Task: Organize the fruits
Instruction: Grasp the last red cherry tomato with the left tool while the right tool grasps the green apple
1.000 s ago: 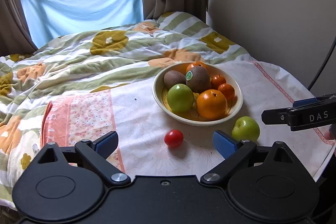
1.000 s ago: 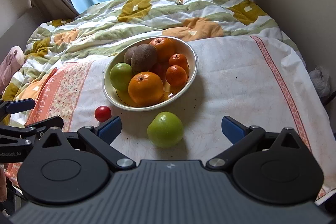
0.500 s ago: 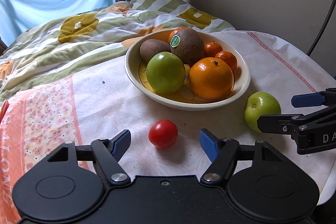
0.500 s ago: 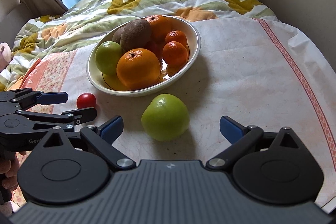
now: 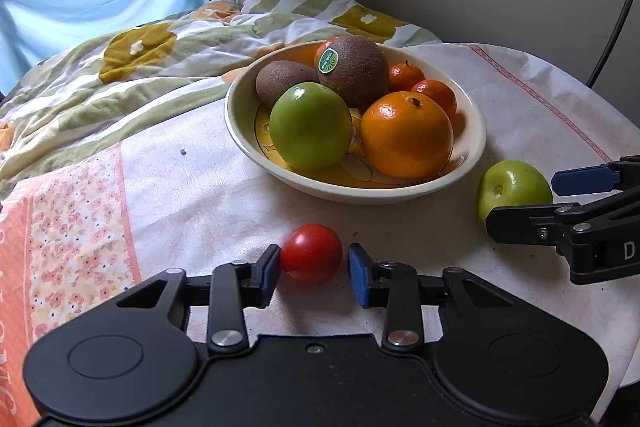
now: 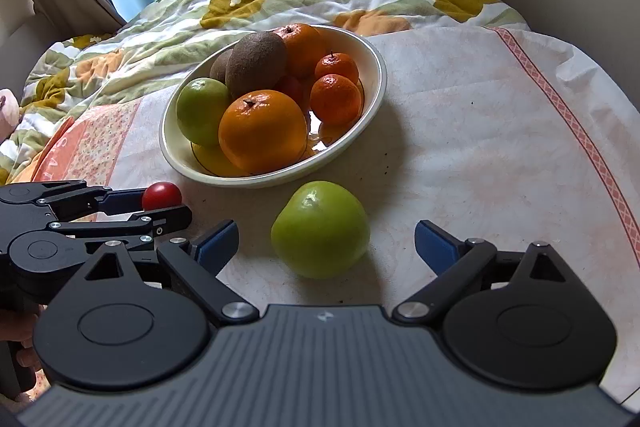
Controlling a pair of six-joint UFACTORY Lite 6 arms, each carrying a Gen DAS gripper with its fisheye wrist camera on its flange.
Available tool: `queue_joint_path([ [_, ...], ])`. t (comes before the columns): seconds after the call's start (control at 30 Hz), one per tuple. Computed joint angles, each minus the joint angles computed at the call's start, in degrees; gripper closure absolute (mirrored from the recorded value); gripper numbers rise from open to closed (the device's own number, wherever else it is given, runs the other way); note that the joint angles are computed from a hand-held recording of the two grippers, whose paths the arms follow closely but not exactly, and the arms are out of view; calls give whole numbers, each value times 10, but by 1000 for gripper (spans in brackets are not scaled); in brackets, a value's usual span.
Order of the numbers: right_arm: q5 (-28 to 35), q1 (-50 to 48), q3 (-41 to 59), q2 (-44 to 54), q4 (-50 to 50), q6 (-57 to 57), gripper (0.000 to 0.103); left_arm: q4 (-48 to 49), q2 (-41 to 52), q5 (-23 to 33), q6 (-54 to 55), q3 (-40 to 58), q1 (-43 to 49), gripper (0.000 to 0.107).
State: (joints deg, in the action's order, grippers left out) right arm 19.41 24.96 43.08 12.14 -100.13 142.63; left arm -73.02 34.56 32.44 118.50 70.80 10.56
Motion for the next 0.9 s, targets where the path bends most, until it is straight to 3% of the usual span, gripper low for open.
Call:
queue_joint_path([
  [0.37, -2, -4, 17, 19, -18, 19, 2, 15, -21, 10, -6, -11, 15, 71],
  [0.53, -13, -12, 29, 36, -33, 29, 13, 8, -31, 11, 3, -23, 26, 71],
  [0.83, -23, -16, 32, 44, -45, 32, 22, 1, -63, 19, 1, -50, 40, 71],
  [0.9, -29, -19, 33, 45, -52, 33, 29, 3, -72, 22, -3, -56, 43, 71],
])
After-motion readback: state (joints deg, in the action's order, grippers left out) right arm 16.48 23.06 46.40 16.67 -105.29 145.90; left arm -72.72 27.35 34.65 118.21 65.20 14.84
